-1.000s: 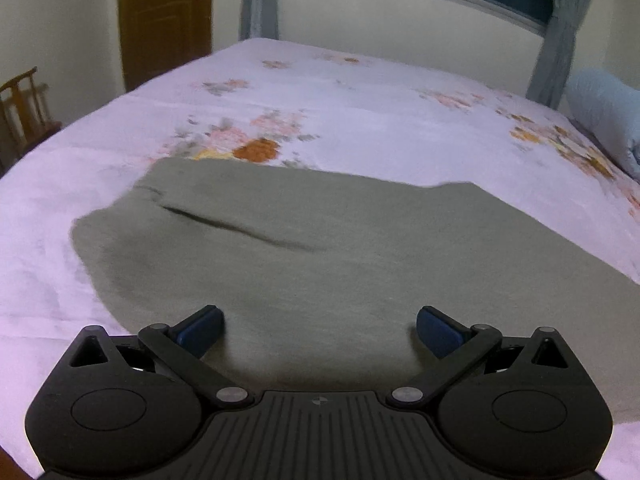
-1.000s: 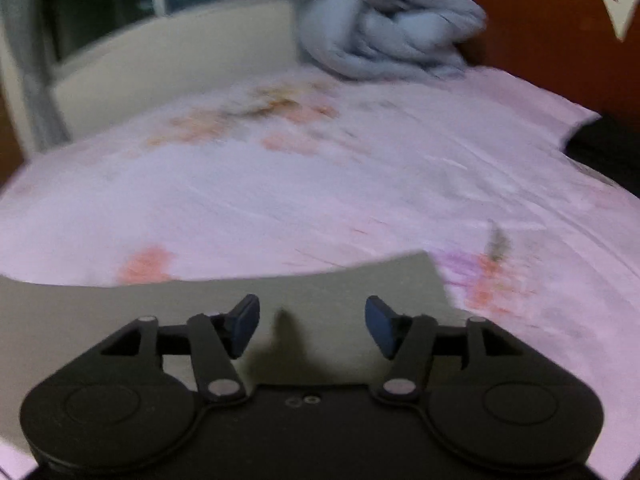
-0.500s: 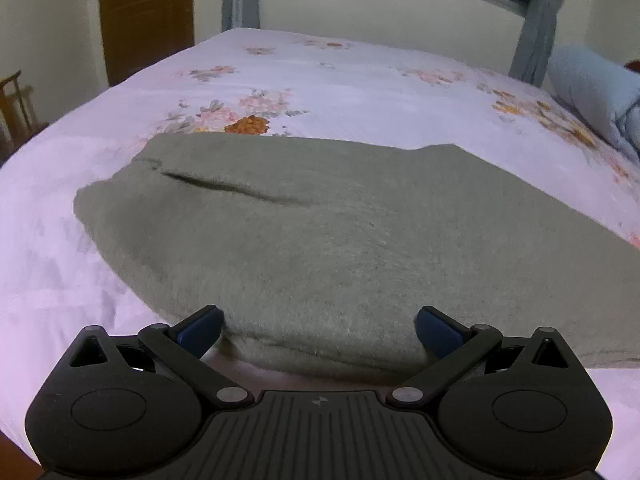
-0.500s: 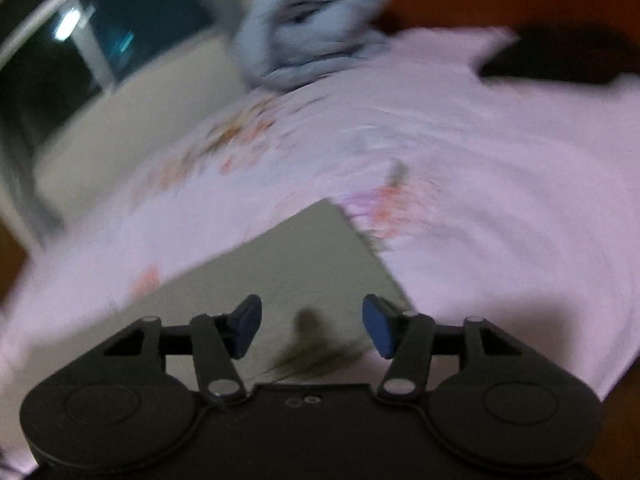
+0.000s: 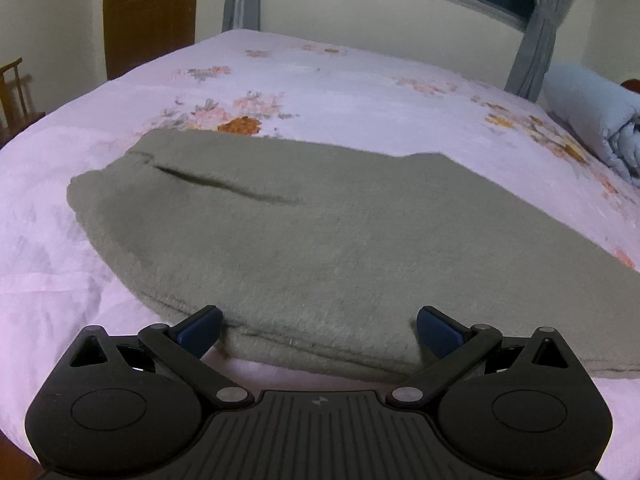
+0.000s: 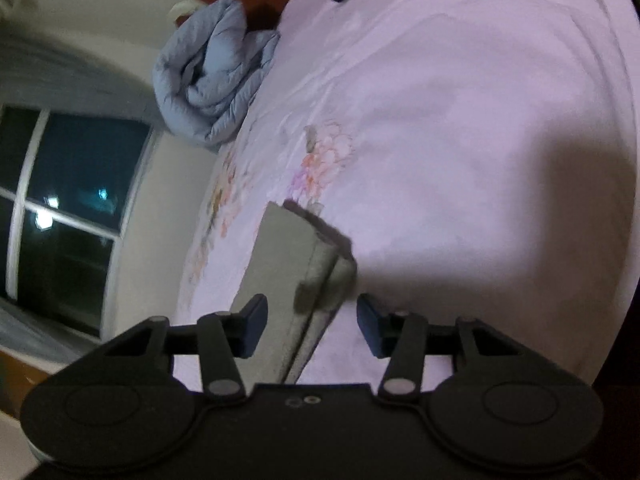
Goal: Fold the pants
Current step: 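Close the right gripper on the sweatpants' leg ends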
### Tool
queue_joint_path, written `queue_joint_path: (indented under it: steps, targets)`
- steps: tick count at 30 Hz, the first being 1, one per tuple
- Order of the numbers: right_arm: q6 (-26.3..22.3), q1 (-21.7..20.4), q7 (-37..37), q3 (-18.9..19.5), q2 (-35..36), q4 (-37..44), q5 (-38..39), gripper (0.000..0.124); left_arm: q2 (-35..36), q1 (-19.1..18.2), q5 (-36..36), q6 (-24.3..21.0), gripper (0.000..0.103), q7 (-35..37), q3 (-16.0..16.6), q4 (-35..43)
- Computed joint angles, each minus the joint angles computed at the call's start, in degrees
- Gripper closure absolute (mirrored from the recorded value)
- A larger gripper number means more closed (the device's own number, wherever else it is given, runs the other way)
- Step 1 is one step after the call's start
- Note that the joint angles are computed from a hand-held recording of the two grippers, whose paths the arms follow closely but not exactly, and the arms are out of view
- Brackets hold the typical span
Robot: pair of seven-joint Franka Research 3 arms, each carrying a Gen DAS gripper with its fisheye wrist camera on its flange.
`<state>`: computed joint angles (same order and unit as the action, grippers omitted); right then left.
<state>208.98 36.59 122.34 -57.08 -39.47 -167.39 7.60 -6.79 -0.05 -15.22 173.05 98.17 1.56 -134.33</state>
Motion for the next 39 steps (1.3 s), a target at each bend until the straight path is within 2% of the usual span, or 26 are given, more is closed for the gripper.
queue_joint_path:
  steps: [1,2,3,4,7,9,10,11,12,13,14,15,17,20,21,22,23,24,25,26,28,30,31,34,37,39]
  targets:
    - [1.12,-1.37,0.54,2.21,1.45,0.03,1.5,0.083,0.02,-0.25,-0.46,-0.32,0.0,0.52,0.15,0.01]
    - [3.26,-1.31,-0.12,2.84,1.81,-0.13,2.72,0.083,-0.06,-0.63,-1.3,-0.32,0.0,1.34,0.32,-0.11]
    - [5.58,-0.7,2.31,1.47,2.62,-0.12,-0.09,0.084,-0.14,-0.71,-1.52,-0.14,0.0,1.6,0.27,-0.29]
    - [5.31,-0.01,2.99,0.26,2.41,0.47,-1.59,0.084,-0.14,-0.75,-1.57,-0.15,0.0,1.69,0.2,-0.31]
    - [3.67,2.76,4.39,-3.47,3.32,2.86,-5.33,0.087,0.04,-1.01,-2.15,-0.34,0.0,1.87,0.0,-0.14]
    - [-1.37,1.38,4.52,-1.4,5.0,4.7,-3.26,0.09,-0.1,-0.92,-1.65,-0.27,0.0,1.35,-0.43,-0.24]
    - [-2.16,2.55,5.05,-2.3,5.26,5.45,-2.65,0.09,-0.27,-0.69,-0.92,-0.24,0.0,0.44,-0.79,-0.4]
    - [-3.12,2.07,4.67,-1.59,5.23,5.63,-2.01,0.091,-0.45,-0.95,-1.02,-0.26,0.0,0.34,-0.8,-0.5]
    - [-4.04,1.34,3.84,-0.53,5.69,5.95,-1.44,0.095,-0.58,-1.82,-2.36,-0.35,0.0,1.43,-0.35,-0.48]
    - [-4.64,2.19,2.65,-1.35,5.48,6.48,-1.98,0.1,-0.69,-2.5,-3.32,-0.53,0.0,2.14,-0.17,-0.39]
    - [-4.94,2.58,1.24,-1.81,4.27,6.12,-2.4,0.122,-0.85,-2.79,-3.5,-0.57,0.0,2.23,-0.32,-0.44]
    - [-5.29,2.01,-0.21,-1.04,4.39,6.11,-2.05,0.122,-0.94,-3.07,-3.46,-0.55,0.0,2.24,-0.54,-0.41]
    - [-5.18,-2.58,-1.51,3.95,5.3,4.42,0.58,0.123,-1.28,-3.22,-2.26,-0.68,0.0,0.89,-1.44,-0.4]
    - [-6.27,-4.53,-3.44,5.33,4.92,2.92,0.67,0.123,-1.47,-5.55,-3.87,-0.15,0.0,1.65,-1.4,0.03]
    - [-6.08,-5.34,-3.73,5.96,4.46,2.47,0.65,0.118,-1.45,-6.25,-4.05,-0.17,0.0,2.02,-1.53,0.39]
    - [-3.89,-7.35,-4.49,8.59,4.76,1.61,2.05,0.113,-1.42,-7.71,-5.74,-0.4,0.0,3.81,-1.06,0.91]
    - [-2.4,-10.39,-5.19,12.43,4.92,0.71,3.83,0.098,-1.42,-8.82,-7.16,-0.35,0.0,5.01,-0.99,1.27]
    - [-1.61,-12.61,-4.08,14.27,4.27,-0.3,2.88,0.089,-1.26,-9.62,-8.2,-0.85,0.0,5.55,-1.15,1.93]
    - [-2.63,-13.83,-3.52,15.19,3.39,-0.73,2.5,0.088,-0.94,-11.05,-10.69,-1.52,0.0,7.31,-0.98,2.81]
    - [-4.2,-13.27,-4.57,14.94,2.54,-0.53,3.8,0.088,-0.63,-11.65,-11.78,-1.43,0.0,7.94,-1.61,3.3]
    - [-4.71,-9.13,-2.53,9.66,1.78,0.08,0.18,0.086,0.73,-13.29,-14.18,-2.03,0.0,9.71,-3.19,5.21]
    - [-4.28,-6.13,-1.93,7.25,2.36,0.81,0.67,0.086,2.15,-12.6,-10.43,-3.46,0.0,5.56,-6.35,6.93]
    - [-4.97,-5.14,-1.51,6.62,2.77,1.23,1.08,0.086,2.58,-13.16,-11.23,-3.8,0.0,5.76,-7.37,7.55]
    - [-2.54,-1.85,-0.86,4.23,3.46,1.36,0.68,0.086,4.1,-14.59,-14.4,-6.52,0.0,5.81,-9.99,9.72]
    - [-1.52,-0.59,-0.08,2.8,3.42,1.34,-0.59,0.085,6.09,-14.6,-8.65,-7.52,0.0,0.2,-12.62,11.07]
    - [-1.83,-0.23,-0.34,2.06,3.27,1.46,-1.52,0.085,7.13,-14.45,-1.9,-6.88,0.0,-6.31,-13.67,11.07]
